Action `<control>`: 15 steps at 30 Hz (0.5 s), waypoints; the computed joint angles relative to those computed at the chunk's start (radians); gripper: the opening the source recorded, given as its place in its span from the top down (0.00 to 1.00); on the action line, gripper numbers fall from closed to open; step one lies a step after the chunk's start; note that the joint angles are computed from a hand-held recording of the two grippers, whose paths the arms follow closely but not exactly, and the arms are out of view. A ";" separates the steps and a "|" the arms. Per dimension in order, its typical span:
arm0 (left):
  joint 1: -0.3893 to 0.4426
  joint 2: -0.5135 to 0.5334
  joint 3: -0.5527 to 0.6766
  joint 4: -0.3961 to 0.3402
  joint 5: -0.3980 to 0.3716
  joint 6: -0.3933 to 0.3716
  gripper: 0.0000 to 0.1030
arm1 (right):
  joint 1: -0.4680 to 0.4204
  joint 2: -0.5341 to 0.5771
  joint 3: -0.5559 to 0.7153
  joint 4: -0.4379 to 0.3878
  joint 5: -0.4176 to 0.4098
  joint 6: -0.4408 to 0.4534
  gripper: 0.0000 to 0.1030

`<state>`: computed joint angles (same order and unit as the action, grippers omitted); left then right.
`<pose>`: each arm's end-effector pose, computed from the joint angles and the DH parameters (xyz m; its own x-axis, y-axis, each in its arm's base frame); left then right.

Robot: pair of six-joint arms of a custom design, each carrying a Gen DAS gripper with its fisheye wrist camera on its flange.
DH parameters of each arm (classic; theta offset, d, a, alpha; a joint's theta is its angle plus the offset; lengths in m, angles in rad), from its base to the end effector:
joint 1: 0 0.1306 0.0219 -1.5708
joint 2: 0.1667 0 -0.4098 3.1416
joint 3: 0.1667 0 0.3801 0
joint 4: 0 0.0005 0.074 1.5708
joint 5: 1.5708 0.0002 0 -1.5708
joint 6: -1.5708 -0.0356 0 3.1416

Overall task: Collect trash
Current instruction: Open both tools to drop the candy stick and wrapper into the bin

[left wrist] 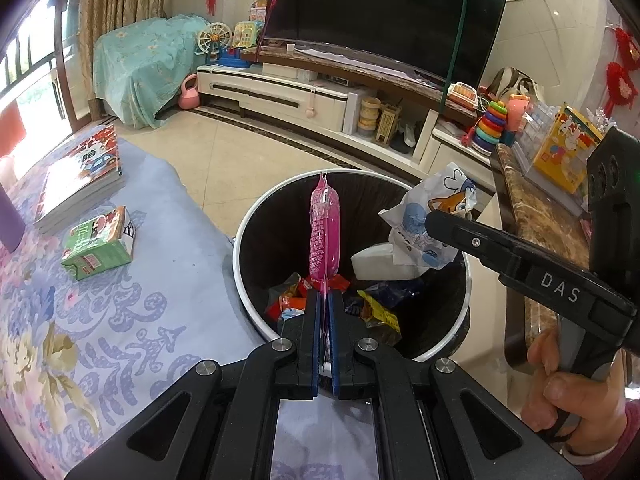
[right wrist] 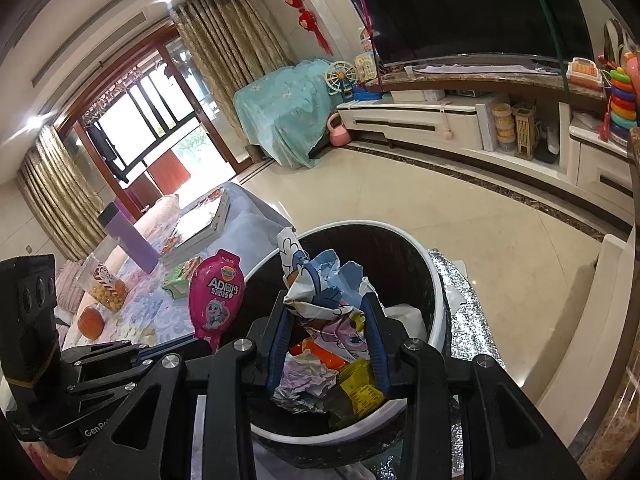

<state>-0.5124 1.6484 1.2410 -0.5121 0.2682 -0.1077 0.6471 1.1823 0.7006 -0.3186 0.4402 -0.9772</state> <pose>0.4619 -0.2712 0.2914 -0.6233 0.4695 -0.6254 0.6837 0.7153 -0.1444 0.2826 0.1939 0.2779 -0.5760 0.5047 -0.6430 0.3020 0.8624 0.4063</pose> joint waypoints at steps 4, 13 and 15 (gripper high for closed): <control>-0.008 0.009 0.011 -0.005 -0.006 -0.001 0.98 | -0.008 0.008 0.009 -0.008 -0.014 0.007 0.66; -0.015 0.022 0.026 -0.013 -0.014 0.000 0.98 | -0.025 0.009 0.012 -0.018 -0.040 0.012 0.65; -0.017 0.023 0.027 -0.014 -0.014 0.000 0.98 | -0.028 0.009 0.010 -0.019 -0.044 0.011 0.65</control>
<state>-0.5291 1.6710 1.2677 -0.5264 0.2540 -0.1075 0.6194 1.1914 0.7110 -0.3379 0.3958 -0.9661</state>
